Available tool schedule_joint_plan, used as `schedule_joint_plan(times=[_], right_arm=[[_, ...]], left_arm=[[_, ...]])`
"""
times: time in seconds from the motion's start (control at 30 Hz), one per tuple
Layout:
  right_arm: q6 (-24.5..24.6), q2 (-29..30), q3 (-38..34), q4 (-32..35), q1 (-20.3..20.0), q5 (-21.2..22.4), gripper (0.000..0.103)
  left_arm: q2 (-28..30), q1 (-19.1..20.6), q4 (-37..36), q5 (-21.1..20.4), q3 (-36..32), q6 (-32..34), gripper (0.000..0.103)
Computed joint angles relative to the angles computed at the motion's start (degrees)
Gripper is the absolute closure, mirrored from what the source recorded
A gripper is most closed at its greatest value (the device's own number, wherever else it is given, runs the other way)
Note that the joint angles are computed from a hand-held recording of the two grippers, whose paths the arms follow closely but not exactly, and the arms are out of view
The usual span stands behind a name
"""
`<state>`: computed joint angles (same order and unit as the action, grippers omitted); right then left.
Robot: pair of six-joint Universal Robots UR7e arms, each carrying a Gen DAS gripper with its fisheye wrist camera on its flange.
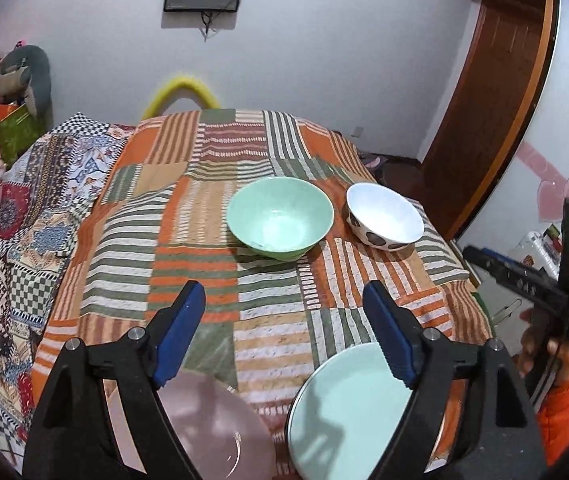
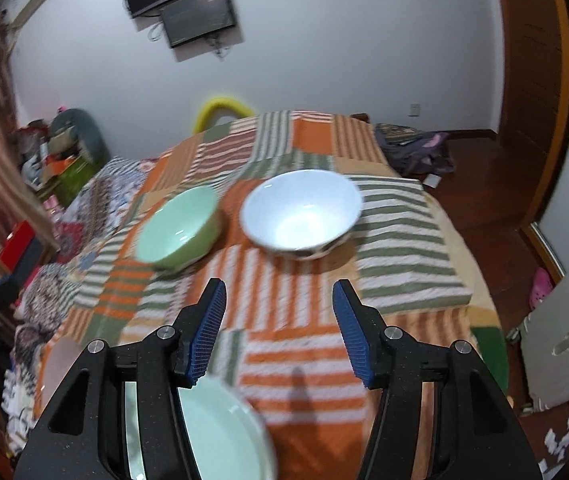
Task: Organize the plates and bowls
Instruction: 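Grasp the rim of the white spotted bowl with the right gripper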
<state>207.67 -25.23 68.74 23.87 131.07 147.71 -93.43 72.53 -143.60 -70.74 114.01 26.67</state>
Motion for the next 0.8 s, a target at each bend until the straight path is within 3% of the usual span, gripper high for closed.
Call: schedule_joint_plan(times=[0.13,0.33,0.6,0.7,0.8], right_arm=[[-1.8,-0.8,0.7,-2.2,-3.3,0.1,0.051],[-2.7,-1.2,1.3,-5.1,-8.6,-3.3,0.052],[-1.5,-1.2,0.6,-4.7,-13.4,-8.9,0.069],[-1.6,-2.0,1.7,-5.7,-14.3,-11.8,0.081],[-3.0,-1.2,0.7,-4.5,-13.8,-10.7,0.083]], left_arm=[[3.3,0.2,-0.5,0.2,-0.8,-0.7,0.022],[7.3,1.0,-1.6,0.8,-2.1,-0.6,0.022],[10.1,1.6,-2.4,0.9,-3.2,0.1,0.022],[10.6,1.7,-2.3,1.1,-3.3,0.0,0.022],[11.1,1.7,-2.2,1.4,-3.3,-0.2,0.022]])
